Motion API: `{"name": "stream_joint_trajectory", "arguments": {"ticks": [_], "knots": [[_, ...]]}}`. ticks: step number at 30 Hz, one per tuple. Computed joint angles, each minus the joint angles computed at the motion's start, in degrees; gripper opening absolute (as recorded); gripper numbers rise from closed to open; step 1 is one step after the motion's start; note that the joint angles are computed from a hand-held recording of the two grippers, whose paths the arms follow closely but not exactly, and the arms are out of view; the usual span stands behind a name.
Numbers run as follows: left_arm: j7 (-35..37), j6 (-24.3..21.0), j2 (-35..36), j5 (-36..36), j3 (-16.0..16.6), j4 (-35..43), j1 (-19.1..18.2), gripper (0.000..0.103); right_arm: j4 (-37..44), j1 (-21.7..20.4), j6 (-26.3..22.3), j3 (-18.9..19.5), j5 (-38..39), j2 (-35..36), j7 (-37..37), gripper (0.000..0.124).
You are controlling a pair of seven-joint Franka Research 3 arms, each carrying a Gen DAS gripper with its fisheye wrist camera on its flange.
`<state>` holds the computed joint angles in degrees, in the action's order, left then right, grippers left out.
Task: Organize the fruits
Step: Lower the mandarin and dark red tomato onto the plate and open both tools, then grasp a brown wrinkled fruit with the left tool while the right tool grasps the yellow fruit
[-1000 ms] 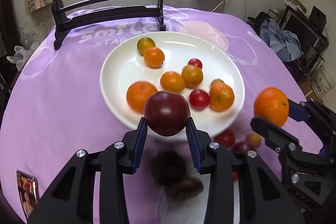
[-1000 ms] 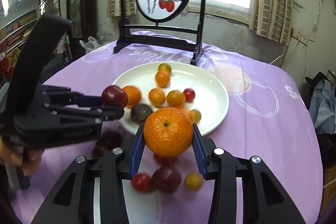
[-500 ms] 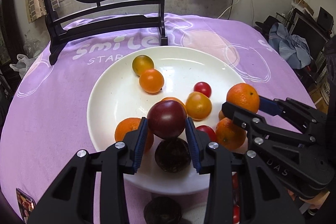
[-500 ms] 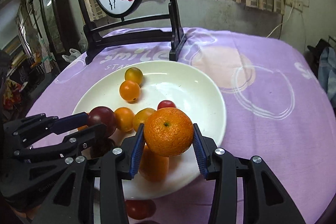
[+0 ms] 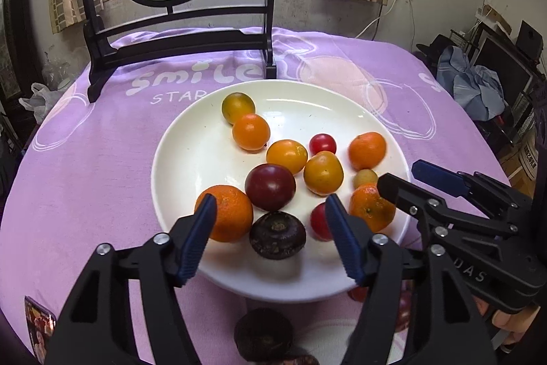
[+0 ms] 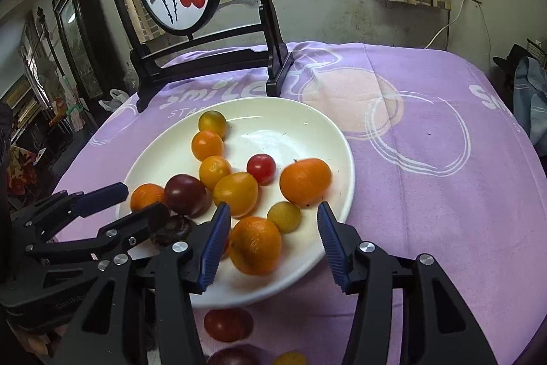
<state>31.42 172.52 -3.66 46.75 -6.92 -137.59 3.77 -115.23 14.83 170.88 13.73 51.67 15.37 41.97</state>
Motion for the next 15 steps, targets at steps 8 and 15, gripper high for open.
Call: {"name": "stream_joint_trajectory", "arguments": {"ticks": [8, 15], "knots": [[-5.68, 1.62, -7.76, 5.41, -2.85, -6.39, 2.38, 0.085, -7.43, 0.01, 0.71, 0.26, 10.42, -7.10, -10.52, 0.059], [-4.67, 3.41, -13.86, 2.18, -4.60, -13.73, 3.84, 0.091, -13.90, 4.19, 2.88, -1.96, 25.07, -13.93, -25.79, 0.069]]}}
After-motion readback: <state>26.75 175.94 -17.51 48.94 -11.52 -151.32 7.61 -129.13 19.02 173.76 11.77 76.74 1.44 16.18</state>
